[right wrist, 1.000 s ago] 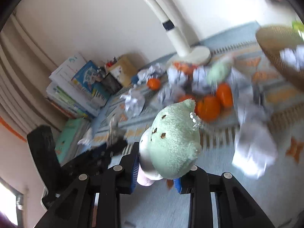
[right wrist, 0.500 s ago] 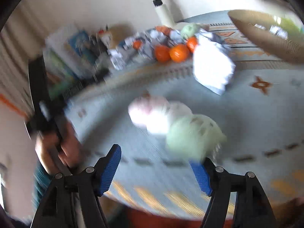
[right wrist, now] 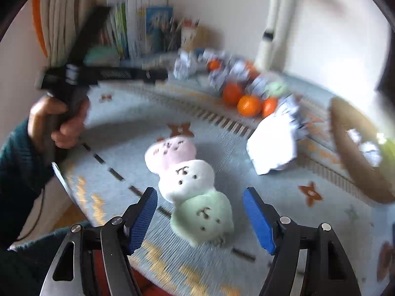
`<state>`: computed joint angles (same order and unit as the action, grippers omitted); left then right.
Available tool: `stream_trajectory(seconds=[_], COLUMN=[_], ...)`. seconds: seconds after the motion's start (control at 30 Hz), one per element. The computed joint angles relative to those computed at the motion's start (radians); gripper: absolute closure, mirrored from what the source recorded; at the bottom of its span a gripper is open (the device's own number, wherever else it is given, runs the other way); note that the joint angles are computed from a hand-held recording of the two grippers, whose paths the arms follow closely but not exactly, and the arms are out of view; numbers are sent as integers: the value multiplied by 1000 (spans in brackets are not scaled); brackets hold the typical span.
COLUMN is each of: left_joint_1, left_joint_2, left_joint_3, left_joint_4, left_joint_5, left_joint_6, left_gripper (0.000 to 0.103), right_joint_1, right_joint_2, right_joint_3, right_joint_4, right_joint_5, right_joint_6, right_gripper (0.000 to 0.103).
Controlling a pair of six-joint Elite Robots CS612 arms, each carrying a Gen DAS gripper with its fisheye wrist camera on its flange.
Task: Organize objects
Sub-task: 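Lift the plush toy with the right tool to the bowl while the left holds the bow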
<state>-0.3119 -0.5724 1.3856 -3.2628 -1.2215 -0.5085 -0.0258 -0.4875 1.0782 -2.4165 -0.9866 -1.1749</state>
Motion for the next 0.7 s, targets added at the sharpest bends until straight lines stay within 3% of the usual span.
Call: stream_trajectory(seconds=[0.07, 0.13, 0.27, 0.37, 0.43, 0.5, 0.53, 0.57, 0.6, 0.7], left_joint_1=[1, 1, -14, -28, -30, -24, -20, -15, -13, -12], left_joint_2=[0, -1, -5, -2, -1, -1, 0, 0, 0, -1], left_joint_3=[-1, -1, -11, -28, -27, -28, -30, -30, -28, -23], left_joint_4=[8, 13, 78, 152, 139, 143, 149, 151, 146, 131], left_joint_5=[-2, 3, 57, 92, 90, 60, 47, 30, 21, 15], left_joint_6=[-9, -17, -32, -29, -8, -15, -27, -39, -49, -53], left_gripper=[77, 77, 77, 77, 77, 77, 77, 77, 77, 77], right_joint_1=[10, 17, 29, 44, 55, 62, 64, 65, 66, 58], right_joint_2=[22, 31, 56, 77, 96, 101, 97, 95, 91, 79], right_joint_3=[-49, -66, -93, -124, -156, -160, -154, -149, -135, -100], right_joint_4=[68, 61, -69, -93, -59, -63, -71, -87, -124, -151], right_joint_5=[0, 22, 72, 72, 47, 28, 17, 10, -5, -6], right_joint_6=[1, 70, 339, 479, 504, 499, 491, 491, 499, 490], right_gripper=[37, 55, 55, 55, 54, 53, 45, 28, 21, 19])
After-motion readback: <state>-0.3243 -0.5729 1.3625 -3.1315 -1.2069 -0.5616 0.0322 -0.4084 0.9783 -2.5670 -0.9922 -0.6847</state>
